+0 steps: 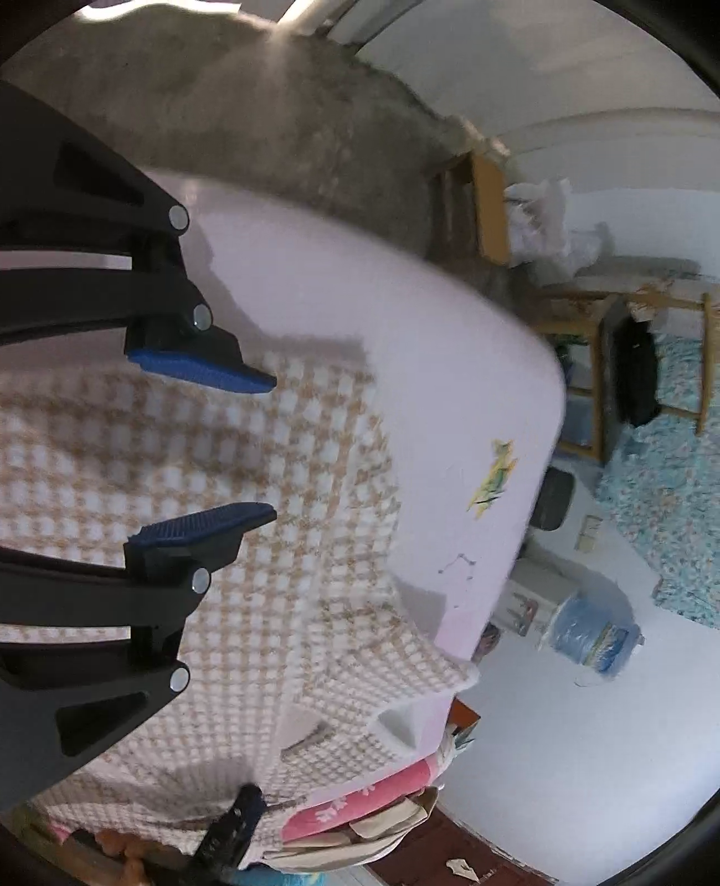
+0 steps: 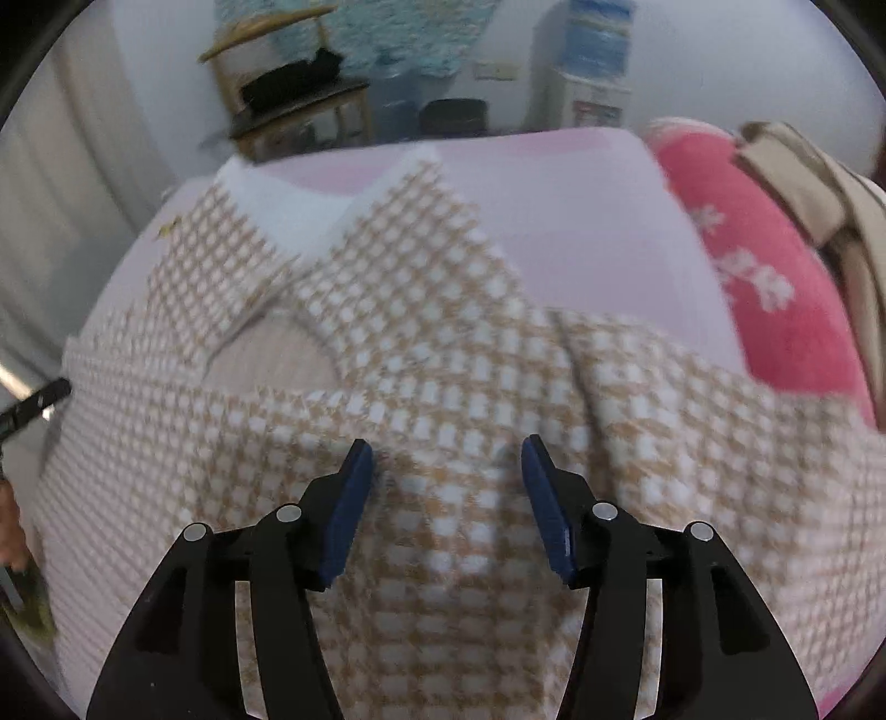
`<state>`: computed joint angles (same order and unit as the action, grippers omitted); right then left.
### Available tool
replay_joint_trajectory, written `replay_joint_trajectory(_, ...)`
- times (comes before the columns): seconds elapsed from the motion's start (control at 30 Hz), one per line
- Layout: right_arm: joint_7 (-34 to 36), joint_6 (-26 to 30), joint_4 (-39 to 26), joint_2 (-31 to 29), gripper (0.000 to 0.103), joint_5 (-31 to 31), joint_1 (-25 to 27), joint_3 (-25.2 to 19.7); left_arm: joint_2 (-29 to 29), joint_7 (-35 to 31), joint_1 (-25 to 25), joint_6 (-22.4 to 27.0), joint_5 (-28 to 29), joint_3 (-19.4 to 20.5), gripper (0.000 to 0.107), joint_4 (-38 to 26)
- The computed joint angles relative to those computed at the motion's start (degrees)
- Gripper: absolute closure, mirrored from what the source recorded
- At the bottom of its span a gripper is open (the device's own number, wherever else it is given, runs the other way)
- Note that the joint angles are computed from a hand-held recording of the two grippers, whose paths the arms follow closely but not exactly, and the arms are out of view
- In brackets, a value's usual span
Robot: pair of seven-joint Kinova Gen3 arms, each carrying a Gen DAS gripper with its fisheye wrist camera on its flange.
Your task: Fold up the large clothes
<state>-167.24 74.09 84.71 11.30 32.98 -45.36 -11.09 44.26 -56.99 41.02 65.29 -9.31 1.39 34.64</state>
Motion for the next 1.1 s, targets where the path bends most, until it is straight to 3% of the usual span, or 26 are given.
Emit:
replay_joint_trajectory(0.1,-0.9,-0.2,0.1,-1.7,0.048,3.3,-1.7,-4.1,-3.5,-1.9,2.1,-2.8,-2.2,0.4,0.065,4.3)
replay_joint_trajectory(0.2,0.6,1.2,-0.8,-0.4,0.042,4.9,-3.2,-8.4,-4.2,-4.0,4.9,-1.2,-3.6,0.3,0.058,4.4)
replay_joint_trajectory(0.33,2.0,5.5,-2.6,5.6,0.039,3.4,-6.6,-7.5,-3.5,-4.5,7.9,0.9,-4.8,1.1,0.044,5.4)
replay_joint_trajectory(0.43,-1.5,6.2,-2.1,3.7,0.038,2.8,-7.6,-7.1,-2.1,-3.1,10.0,0.9,-6.5,-0.8,0.043,7.5)
replay_joint_trajectory(0.53,-8.5,3.5,3.2,-4.1,0.037,2.3,-7.8,-7.2,-3.9,-0.4,12.1,-2.5,-10.0,-2.0,0.041,12.0)
replay_joint_trajectory(0.63,-15.5,7.4,8.3,-12.0,0.035,2.0,-9.8,-6.7,-4.6,0.5,11.5,-3.1,-10.1,-1.0,0.041,13.1)
replay_joint_trajectory(0.83,-29.5,20.1,16.4,-27.9,0.035,-5.5,1.5,-12.4,-5.6,1.7,11.1,-5.2,-10.9,-0.4,0.038,15.4)
replay_joint_trajectory(0.9,-33.9,24.0,19.6,-33.2,0.035,-6.2,2.0,-10.8,-5.3,2.1,11.1,-5.2,-11.1,-0.3,0.037,15.0)
replay_joint_trajectory(1.0,-40.9,28.9,23.8,-41.2,0.035,-5.8,-2.3,-4.9,-5.3,2.3,11.1,-5.4,-11.1,-0.2,0.036,15.1)
replay_joint_trajectory(1.1,-43.6,28.4,28.0,-49.1,0.035,-5.9,-0.4,-1.1,-5.3,2.3,10.9,-5.6,-11.0,0.0,0.035,15.2)
